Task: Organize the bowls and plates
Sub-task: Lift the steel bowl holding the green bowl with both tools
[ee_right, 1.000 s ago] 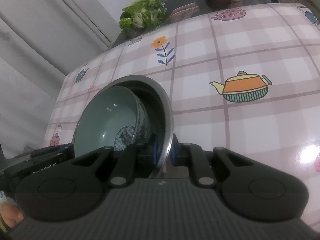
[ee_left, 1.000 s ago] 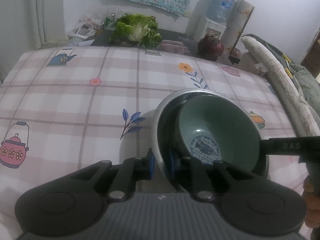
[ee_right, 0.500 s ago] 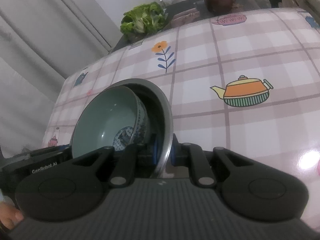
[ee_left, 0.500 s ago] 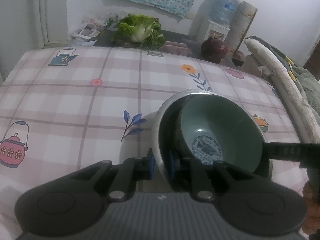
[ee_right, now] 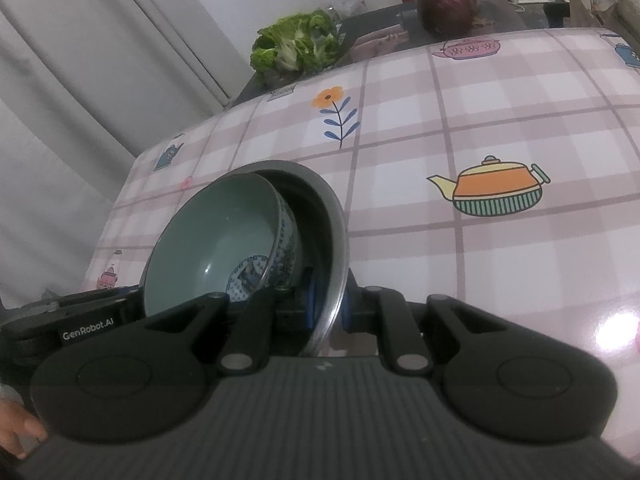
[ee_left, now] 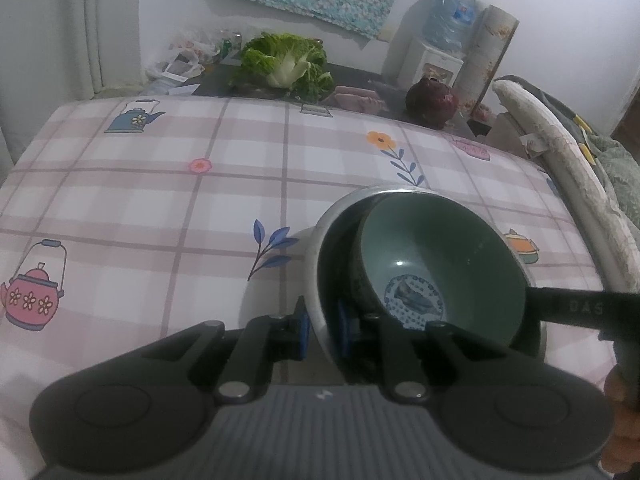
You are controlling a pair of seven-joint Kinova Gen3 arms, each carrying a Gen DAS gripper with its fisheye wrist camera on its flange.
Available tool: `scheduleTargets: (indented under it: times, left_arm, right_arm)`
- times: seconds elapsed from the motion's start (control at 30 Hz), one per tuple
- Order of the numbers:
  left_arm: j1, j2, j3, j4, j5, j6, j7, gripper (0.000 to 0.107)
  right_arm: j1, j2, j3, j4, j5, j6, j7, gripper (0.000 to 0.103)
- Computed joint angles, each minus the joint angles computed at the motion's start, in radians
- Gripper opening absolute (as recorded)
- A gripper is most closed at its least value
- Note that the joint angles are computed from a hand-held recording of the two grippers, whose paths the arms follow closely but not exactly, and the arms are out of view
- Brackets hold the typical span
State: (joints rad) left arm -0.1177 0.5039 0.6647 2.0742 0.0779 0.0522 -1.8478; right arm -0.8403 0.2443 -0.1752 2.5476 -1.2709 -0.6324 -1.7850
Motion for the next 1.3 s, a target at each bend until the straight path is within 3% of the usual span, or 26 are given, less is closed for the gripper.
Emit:
scheduleTargets:
  times: [0.87,1.3]
  left_arm:
    - [-0.011,-0.021,0.015,0.016,-0.02,-0.012,0.022,0.015]
    - [-0.075,-0.046,0.076,0.038,-0.03,-0.026,0.031,0.015]
  right_arm:
    - [-0.002,-0.006,-0.01,-0.003,-0.028,-0.011,0.028,0.012]
    - [-0.012,-0.029,-0.028,-0.011,-0.079,-0.04,0.076,0.012]
